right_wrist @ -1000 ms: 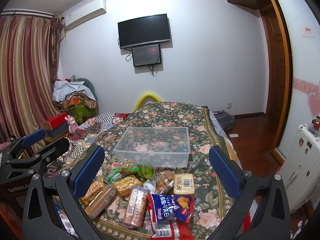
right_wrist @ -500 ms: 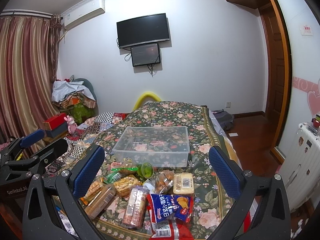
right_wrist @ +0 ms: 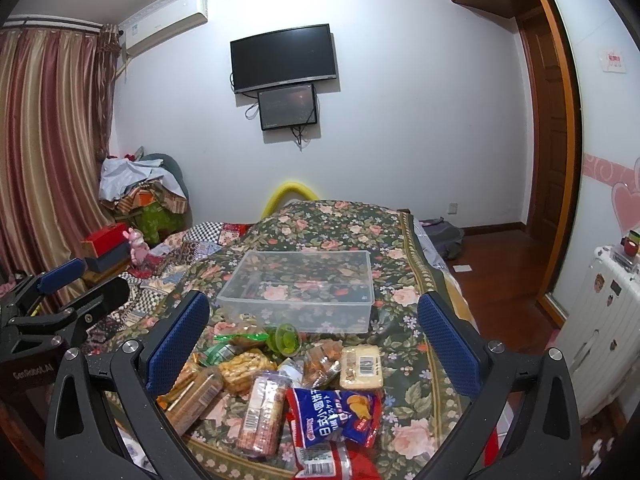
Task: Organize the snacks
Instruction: 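Grasp the wrapped biscuit roll with the left tool while the right tool grasps the blue cracker bag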
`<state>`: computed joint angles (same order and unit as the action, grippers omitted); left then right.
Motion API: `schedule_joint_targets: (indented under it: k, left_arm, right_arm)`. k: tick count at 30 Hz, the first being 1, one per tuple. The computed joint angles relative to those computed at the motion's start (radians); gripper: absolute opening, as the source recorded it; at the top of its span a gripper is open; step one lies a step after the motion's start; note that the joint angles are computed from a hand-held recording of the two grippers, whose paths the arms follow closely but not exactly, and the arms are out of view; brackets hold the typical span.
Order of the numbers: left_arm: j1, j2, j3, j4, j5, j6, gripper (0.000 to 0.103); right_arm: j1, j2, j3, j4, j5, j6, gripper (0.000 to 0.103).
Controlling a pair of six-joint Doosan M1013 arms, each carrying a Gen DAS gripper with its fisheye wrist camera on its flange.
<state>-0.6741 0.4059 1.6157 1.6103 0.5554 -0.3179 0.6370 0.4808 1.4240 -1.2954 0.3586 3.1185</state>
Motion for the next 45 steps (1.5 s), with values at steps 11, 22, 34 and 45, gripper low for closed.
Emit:
schedule_joint_targets:
  k: [11,22,34,45]
  left_arm:
    - [0.055,0.033,-0.03,-0.209,-0.076,0.219,0.088]
    - [0.112,0.091,-0.061,-0.583,-0.102,0.566,0.08]
    - [0.16,0.118,-0.045,-0.872,-0.112,0.798,0.077]
    - [0.171,0.144,-0.048,-1.02,-0.101,0.937,0.074]
  right_arm:
    - [-0.023,0.032,-0.031,0.278,0.029,-0.267,0.103]
    - [-0.057,0.068,-0.065,0.714,0.072,-0.665,0.09]
    - [-0.077,0.091,-0.076,1.015,0.101,-0.918,0.082]
    - [-0.071,0.132,-0.126,1.099,0.176,-1.031,0.081]
